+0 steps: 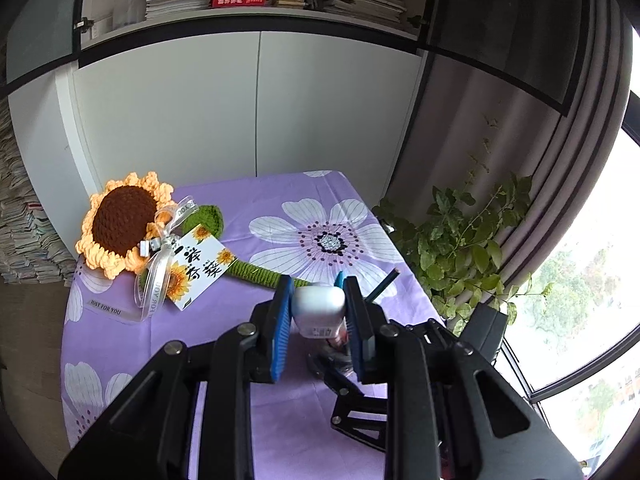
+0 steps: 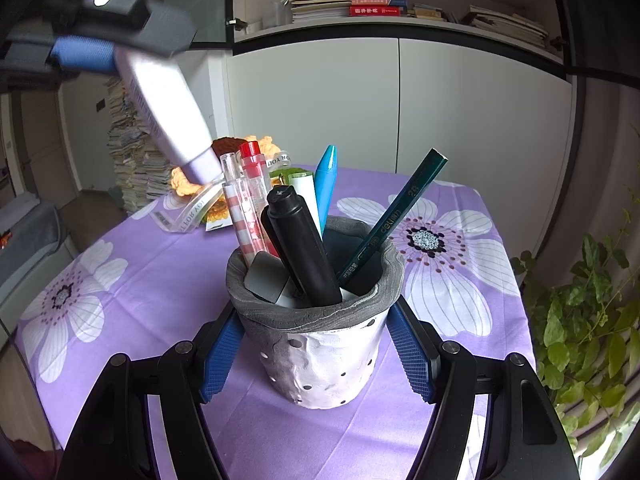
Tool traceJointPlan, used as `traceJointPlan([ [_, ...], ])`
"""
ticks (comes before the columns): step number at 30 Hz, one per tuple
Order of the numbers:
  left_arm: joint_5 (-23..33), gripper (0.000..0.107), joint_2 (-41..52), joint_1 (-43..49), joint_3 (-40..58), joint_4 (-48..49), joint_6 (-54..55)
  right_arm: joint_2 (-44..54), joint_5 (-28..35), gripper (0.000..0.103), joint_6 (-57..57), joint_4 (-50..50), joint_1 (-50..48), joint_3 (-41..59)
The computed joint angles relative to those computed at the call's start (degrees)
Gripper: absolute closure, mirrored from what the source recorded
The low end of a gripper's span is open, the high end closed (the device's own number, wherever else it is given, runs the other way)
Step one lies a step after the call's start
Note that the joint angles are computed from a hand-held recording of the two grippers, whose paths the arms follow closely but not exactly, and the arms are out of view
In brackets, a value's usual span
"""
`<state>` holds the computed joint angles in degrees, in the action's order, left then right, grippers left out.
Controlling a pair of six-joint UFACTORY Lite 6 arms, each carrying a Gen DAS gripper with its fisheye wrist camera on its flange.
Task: Organize stationery
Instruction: 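Lift the large white eraser with the left gripper and push it into the holder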
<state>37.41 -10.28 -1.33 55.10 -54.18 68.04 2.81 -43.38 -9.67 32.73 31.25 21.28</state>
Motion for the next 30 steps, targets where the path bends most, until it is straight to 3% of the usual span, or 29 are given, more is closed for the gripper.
traceJointPlan([
  [10,-1.5,0.084,3.5,-5.7,2.5,1.0,-2.1,0.3,0.0,0.032,0.1,-0.1,0.0,0.3],
  [20,-8.2,0.084,8.6,-12.4,1.5,2.4,-2.0,0.4,-0.1,0.032,0.2,-0.2,-0.1,0.3],
  [30,-7.0,0.083,11.5,-11.7,3.7,3.4,-3.8,0.8,0.5,0.032,0.5,-0.6,-0.2,0.8],
])
